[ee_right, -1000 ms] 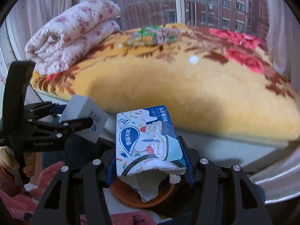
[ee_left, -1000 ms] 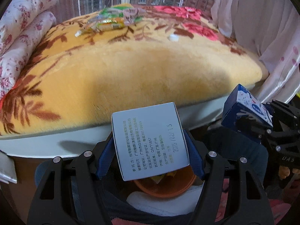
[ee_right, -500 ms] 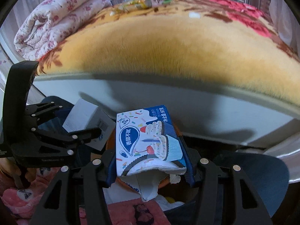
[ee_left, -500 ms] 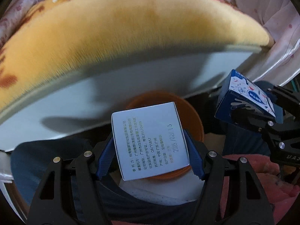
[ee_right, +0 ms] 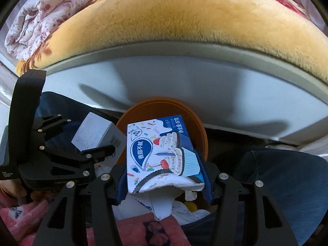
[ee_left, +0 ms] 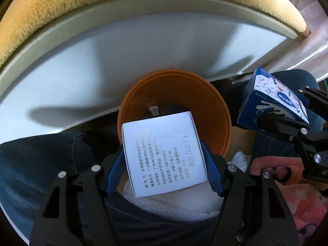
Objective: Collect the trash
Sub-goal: 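Open both tools over the bin, dropping both boxes, then raise both tools and move the left tool toward the snack wrappers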
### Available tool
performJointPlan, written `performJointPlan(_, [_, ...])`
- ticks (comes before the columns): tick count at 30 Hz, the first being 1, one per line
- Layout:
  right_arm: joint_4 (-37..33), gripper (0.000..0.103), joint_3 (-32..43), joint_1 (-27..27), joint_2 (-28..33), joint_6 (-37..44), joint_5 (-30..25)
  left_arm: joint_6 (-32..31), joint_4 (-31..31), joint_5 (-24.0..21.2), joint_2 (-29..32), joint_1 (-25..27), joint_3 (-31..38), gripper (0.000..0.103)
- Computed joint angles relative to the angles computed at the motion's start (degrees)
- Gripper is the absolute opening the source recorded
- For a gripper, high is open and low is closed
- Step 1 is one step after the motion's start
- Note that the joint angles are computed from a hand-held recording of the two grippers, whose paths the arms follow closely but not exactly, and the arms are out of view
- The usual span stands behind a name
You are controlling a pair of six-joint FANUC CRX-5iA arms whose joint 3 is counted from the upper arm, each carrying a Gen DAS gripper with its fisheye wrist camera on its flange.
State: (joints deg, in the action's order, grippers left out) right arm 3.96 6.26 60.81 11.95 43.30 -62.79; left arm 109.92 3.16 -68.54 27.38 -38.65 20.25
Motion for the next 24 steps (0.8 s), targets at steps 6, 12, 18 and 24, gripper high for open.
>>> performJointPlan(6, [-0.7,0.059,0.6,0.0,0.6,0.1,-0.2,0.3,0.8,-1.1,1.2,0.2,1.3,0.068])
performJointPlan(12, [1.4,0.08,-1.2,0.1,-0.7,-2.9,1.5,1.6,0.6,-1.9,1.7,0.6,1.7,0.08])
performJointPlan(18, [2.0,0.08,-1.8,0.1,-1.3,-3.8,1.9,2.8,-0.2,-2.2,1.1,0.4,1.5,0.083])
performJointPlan(24, [2.9,0.08,-2.5,0.4,-1.8,-4.7,2.2,2.8,-1.0,-2.3,0.7,0.2,1.5,0.083])
